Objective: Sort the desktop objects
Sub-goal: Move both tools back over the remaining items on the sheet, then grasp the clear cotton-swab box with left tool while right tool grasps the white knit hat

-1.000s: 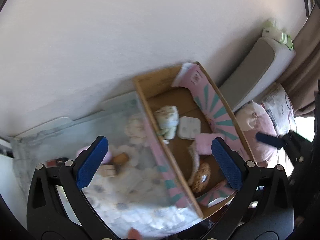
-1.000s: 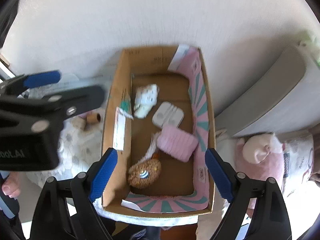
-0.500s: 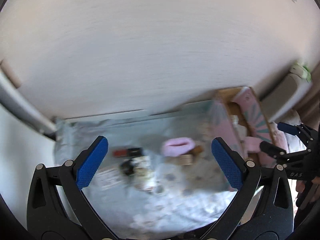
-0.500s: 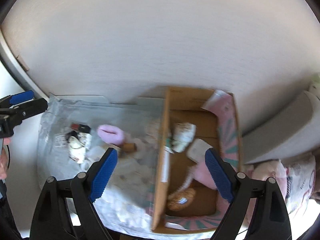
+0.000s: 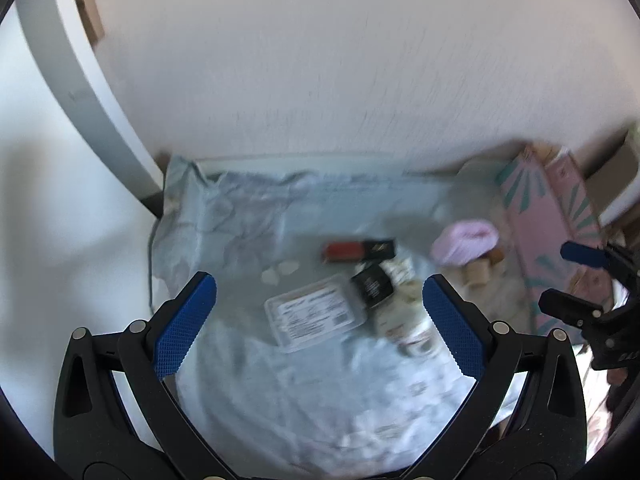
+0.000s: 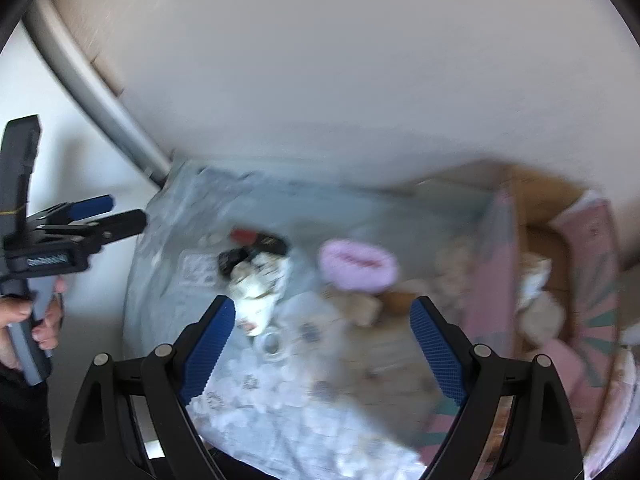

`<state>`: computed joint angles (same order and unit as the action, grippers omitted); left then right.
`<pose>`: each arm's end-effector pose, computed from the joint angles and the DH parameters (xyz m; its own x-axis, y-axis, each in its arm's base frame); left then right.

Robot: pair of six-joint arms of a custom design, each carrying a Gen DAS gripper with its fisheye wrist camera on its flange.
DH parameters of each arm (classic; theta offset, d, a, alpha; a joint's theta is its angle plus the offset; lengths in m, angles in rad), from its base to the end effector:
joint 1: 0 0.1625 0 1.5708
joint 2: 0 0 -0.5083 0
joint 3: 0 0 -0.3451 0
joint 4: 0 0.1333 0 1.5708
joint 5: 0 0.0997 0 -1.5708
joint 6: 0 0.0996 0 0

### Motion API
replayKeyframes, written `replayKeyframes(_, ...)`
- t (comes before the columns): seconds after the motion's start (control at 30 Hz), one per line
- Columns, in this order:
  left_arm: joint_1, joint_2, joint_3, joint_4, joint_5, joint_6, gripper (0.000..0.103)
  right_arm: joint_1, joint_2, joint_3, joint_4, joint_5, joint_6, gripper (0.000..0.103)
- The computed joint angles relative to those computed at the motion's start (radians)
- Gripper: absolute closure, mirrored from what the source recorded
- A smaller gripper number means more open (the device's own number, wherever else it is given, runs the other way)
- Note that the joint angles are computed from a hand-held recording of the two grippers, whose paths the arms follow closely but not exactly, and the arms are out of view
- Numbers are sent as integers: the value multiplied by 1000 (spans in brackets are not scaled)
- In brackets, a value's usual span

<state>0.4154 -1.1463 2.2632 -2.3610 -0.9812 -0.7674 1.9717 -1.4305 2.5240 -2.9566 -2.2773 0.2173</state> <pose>-0.3159 -0.3456 0.2051 -0.7255 0.3338 -0.6018 0.5042 0.8531 -0.1346 0.1986 -0.2926 0.3155 -0.8357 0.0684 0.5449 -0.1982 0.8878 -0.4154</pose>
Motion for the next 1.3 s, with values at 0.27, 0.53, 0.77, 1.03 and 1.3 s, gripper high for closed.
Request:
replayKeyframes(0.27, 21, 84, 208, -316, -6, 178, 0, -89, 209, 117, -327, 131, -71, 16)
replayKeyframes(0.53, 50, 222, 354, -739, 29, 460, 0, -174, 384, 203, -643, 218, -168, 16)
replayKeyframes(0.77, 73, 302, 391, -934, -11, 616, 0, -196, 452, 228, -790, 252, -192, 16)
replayKeyframes(1.03, 115, 303, 382, -977, -61, 663, 9, -229, 519, 223, -888, 307, -189, 36)
replayKeyframes(1.3, 107, 297, 389, -976, -50, 644, 21, -239, 544, 239, -941, 311, -167, 71)
